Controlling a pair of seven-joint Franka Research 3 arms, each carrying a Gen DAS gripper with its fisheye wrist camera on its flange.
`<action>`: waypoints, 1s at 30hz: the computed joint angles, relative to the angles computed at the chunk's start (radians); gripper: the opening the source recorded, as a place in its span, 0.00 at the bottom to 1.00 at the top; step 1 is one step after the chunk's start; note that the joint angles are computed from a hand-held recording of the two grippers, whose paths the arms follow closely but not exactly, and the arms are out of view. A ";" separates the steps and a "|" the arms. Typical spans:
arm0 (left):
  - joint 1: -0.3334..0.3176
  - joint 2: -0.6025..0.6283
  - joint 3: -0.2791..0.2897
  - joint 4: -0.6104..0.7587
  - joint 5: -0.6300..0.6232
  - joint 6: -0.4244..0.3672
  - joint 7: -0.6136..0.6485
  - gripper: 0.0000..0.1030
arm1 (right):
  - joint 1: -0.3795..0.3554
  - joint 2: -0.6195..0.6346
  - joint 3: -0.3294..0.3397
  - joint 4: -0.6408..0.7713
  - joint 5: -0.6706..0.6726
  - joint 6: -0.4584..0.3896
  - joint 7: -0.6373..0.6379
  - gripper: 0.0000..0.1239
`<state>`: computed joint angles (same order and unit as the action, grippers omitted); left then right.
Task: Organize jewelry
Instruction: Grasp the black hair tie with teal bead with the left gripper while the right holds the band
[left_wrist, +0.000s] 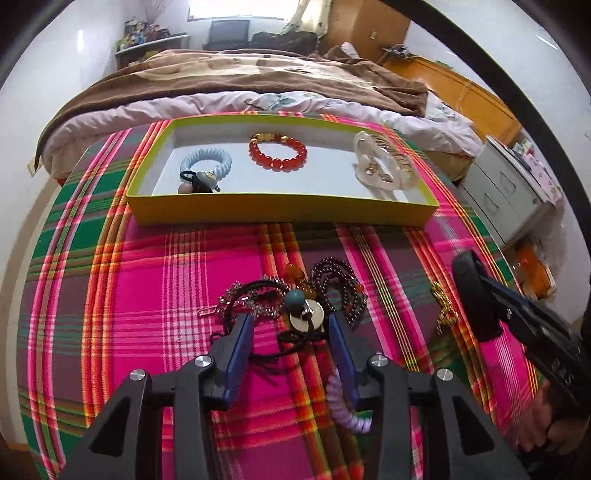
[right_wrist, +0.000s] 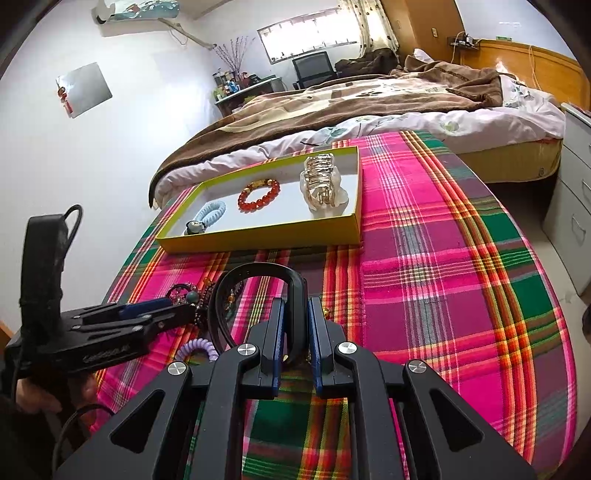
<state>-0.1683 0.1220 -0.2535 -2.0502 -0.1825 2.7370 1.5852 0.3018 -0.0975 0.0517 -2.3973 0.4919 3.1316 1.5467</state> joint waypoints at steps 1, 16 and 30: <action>-0.010 0.007 0.008 0.007 0.041 -0.001 -0.038 0.41 | 0.004 0.000 -0.003 0.000 0.008 0.000 -0.006 0.10; -0.027 0.025 0.011 0.028 0.285 -0.013 -0.206 0.13 | 0.028 0.005 -0.021 0.008 0.142 0.002 -0.119 0.10; -0.009 -0.055 0.012 -0.007 0.038 0.044 -0.040 0.13 | -0.038 -0.009 0.021 0.030 -0.042 -0.009 0.019 0.10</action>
